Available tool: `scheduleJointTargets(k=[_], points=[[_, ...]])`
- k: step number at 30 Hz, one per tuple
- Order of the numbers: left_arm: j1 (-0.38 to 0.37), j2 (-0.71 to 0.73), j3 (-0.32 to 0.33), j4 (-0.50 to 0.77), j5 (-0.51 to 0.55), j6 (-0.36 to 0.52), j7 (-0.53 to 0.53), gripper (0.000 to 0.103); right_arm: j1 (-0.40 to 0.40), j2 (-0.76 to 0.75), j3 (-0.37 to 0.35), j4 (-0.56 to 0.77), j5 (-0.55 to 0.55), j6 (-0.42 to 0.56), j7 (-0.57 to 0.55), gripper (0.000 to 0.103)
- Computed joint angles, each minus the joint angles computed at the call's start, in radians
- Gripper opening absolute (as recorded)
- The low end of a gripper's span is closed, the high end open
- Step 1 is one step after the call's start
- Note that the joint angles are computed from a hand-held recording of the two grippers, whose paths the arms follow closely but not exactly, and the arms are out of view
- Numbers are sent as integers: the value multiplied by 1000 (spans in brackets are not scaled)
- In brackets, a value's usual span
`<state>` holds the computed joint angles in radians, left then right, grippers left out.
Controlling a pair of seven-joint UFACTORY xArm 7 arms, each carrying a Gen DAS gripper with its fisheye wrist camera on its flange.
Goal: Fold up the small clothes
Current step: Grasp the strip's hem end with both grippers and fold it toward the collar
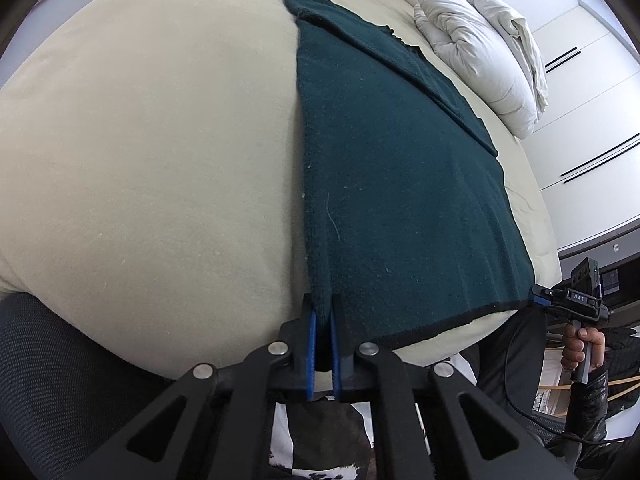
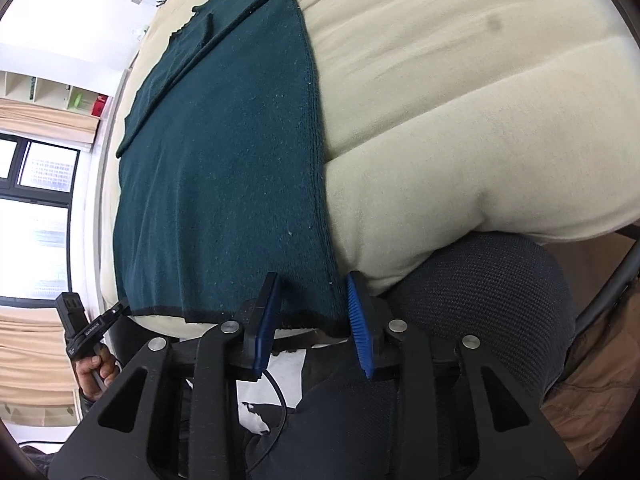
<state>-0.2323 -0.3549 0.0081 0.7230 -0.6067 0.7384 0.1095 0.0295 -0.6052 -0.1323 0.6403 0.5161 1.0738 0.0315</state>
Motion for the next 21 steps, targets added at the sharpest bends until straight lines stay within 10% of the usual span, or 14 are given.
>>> scheduleJointTargets(k=[7, 21], points=[[-6, -22, 7, -18, -22, -17, 2, 6, 5, -12, -11, -26, 18, -2, -27, 7], [-40, -102, 61, -42, -162, -49, 40, 6, 47, -184, -18, -84, 85, -139, -17, 5]])
